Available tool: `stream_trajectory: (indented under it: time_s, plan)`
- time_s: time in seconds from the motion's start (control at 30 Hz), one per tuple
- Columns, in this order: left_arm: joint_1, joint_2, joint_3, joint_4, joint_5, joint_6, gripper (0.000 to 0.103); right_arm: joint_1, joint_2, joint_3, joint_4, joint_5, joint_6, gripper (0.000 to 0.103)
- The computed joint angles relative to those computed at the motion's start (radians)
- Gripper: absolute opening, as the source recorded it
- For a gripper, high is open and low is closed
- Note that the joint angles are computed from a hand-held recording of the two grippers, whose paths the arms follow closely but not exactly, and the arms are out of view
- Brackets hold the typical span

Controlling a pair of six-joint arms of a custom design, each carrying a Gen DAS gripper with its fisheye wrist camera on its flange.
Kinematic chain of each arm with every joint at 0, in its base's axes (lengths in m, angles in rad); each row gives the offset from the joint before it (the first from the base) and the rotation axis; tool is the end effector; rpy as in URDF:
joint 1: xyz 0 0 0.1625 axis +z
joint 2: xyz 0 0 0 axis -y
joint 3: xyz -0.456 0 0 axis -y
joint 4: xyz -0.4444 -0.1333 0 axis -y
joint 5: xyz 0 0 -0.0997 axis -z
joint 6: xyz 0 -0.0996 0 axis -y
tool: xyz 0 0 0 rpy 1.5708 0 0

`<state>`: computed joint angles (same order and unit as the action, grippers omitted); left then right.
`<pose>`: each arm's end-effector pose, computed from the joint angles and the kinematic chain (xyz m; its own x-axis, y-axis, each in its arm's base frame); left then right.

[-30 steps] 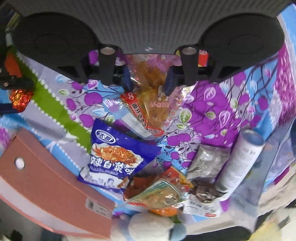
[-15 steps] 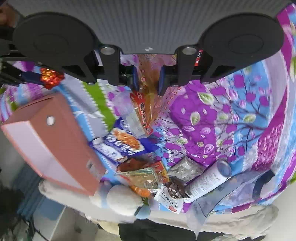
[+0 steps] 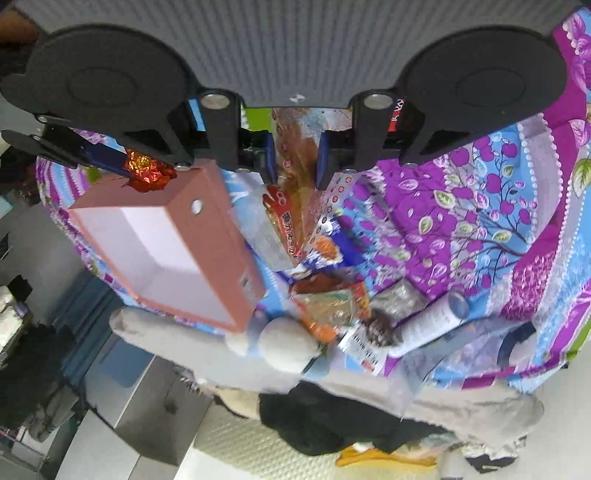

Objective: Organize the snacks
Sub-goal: 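Carry both items over the pink box and open both grippers to drop them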

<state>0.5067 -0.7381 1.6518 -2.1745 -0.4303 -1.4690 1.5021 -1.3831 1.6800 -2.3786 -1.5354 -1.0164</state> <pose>-0.4956 -0.5311 0.0475 -0.8243 -0.4090 -0.3914 0.1244 0.5437 -0.8300 0.0922 -0.6536 0.4424 -0.5764 -0.7129 0.3995 -0.8172 0.5018 -0.2837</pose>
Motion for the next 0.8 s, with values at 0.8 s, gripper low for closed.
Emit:
stream_trajectory:
  time_s: [0.8]
  plan:
    - [0.033,0.207,-0.301,-0.411,-0.072,0.542,0.025,-0.035,0.02,-0.132,-0.113,0.036,0.123,0.057]
